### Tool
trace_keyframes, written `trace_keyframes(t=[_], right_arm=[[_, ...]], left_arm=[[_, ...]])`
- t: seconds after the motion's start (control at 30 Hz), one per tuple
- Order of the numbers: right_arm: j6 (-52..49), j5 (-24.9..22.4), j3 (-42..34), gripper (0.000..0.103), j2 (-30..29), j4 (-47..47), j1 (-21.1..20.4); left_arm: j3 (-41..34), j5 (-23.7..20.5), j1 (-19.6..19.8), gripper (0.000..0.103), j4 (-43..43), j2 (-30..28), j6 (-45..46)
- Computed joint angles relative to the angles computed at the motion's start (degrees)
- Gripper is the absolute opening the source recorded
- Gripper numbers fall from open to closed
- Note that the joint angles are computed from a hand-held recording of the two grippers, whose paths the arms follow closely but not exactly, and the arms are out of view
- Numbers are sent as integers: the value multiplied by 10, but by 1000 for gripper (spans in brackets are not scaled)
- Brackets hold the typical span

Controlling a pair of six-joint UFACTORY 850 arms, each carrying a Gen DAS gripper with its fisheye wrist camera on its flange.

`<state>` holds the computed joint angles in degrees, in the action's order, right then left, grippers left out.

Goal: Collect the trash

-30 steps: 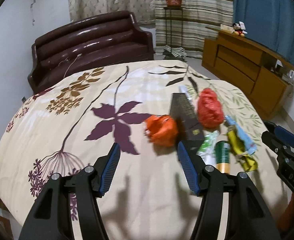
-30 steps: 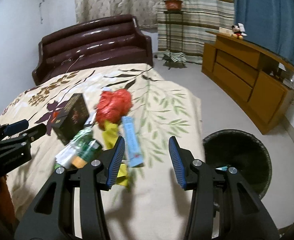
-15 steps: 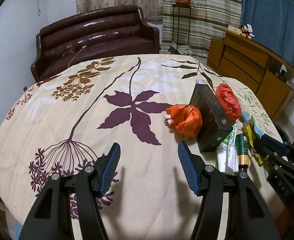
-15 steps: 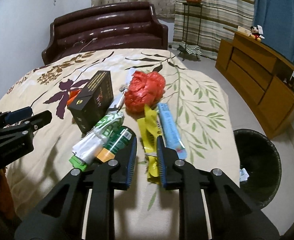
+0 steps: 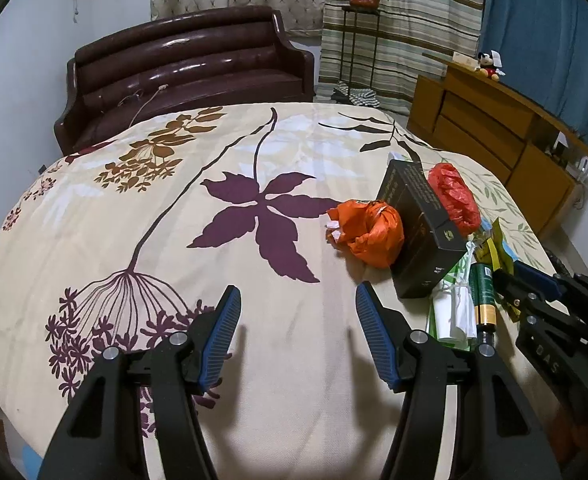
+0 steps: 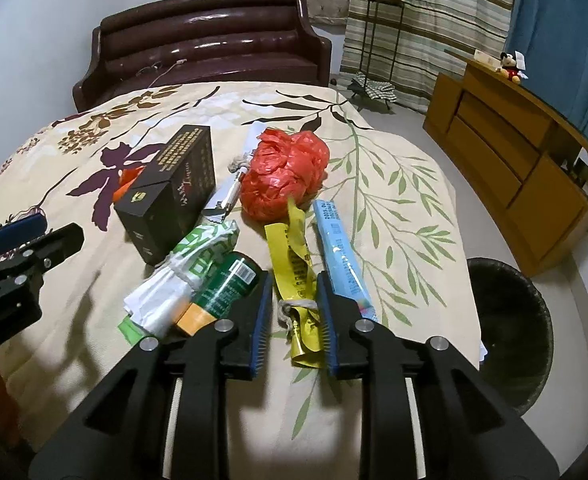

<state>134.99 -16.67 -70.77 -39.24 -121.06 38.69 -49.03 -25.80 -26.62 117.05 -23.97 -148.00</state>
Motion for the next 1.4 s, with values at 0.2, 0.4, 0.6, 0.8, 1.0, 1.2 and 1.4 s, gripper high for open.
trace_keyframes(t=[0.2,0.4,0.6,0.8,1.0,1.2,1.4], right_arm=[[-63,6,-19,26,-13,59,-2],[-145,11,-39,24,-26,135,-1],[-104,5,-31,21,-20,96,1],[24,-14,9,21,9,-23,3],[116,-34,50,21,41,-105,-5],[176,-47,82,21,61,-154,-18],[235,-58,109,21,78,-206,-32]], left_arm=[[-2,6,2,59,15,-2,-14],[-4,9,3,59,23,-4,-21],[-7,10,2,59,27,-7,-24],[-10,11,-5,59,29,-8,-23],[-20,18,-19,59,30,-12,-20],[-39,22,-37,59,10,-25,7],[-56,23,-52,59,-26,-37,42]])
